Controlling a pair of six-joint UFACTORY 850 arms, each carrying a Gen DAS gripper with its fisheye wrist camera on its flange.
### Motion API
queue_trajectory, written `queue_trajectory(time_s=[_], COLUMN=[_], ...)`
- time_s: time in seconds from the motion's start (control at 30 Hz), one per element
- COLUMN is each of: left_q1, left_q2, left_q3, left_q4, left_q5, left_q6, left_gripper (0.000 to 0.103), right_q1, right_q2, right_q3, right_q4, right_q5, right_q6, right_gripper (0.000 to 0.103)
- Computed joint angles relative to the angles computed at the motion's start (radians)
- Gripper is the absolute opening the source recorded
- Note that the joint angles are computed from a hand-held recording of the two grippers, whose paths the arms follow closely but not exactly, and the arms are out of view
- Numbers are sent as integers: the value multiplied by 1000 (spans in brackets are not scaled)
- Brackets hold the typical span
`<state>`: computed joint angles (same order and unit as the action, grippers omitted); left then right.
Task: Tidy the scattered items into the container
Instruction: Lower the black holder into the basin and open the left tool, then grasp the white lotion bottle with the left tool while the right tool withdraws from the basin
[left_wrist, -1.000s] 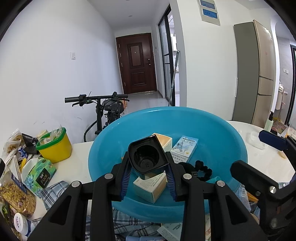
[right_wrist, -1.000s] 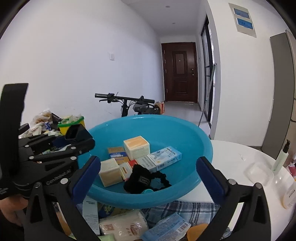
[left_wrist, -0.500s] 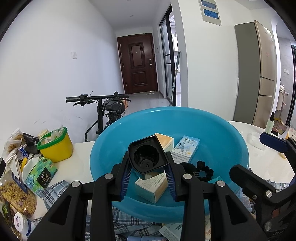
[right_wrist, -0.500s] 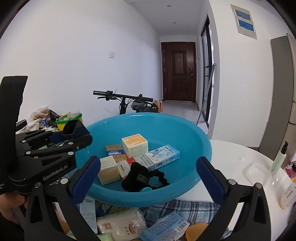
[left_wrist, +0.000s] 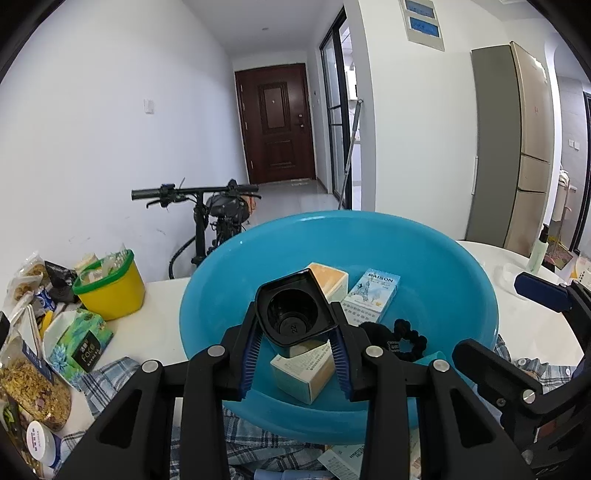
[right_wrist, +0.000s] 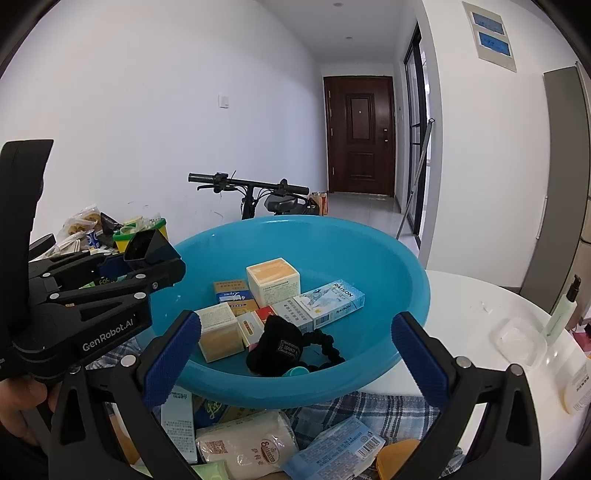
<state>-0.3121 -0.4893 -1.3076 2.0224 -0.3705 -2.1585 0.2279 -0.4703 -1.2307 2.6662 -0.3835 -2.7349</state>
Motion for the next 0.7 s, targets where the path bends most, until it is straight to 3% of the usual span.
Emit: queue_trajectory(time_s=[0.03, 0.07, 0.1, 0.13, 0.3, 0.7], left_q1=[-2, -9, -18, -22, -2, -14], left_q2=[-4, -8, -10, -8, 13, 10], left_q3=[-4, -6, -4, 2, 15, 16], left_q4=[-36, -67, -82, -75, -27, -68], left_q5=[-13, -50, -106, -138, -72, -87], left_q6=[31, 56, 65, 60, -13, 35], left_gripper=[77, 90, 94, 94, 95, 95], right_q1=[0, -1, -1, -1, 1, 2], right_q2=[0, -1, 0, -1, 5, 4], right_q3=[-1, -2, -1, -2, 6, 8], right_q4=[-4, -17, -19, -20, -17, -7], right_q5=[2, 4, 3, 4, 3, 5], right_q6=[3, 16, 18, 19, 13, 4], right_gripper=[103, 103, 103, 103, 103, 103])
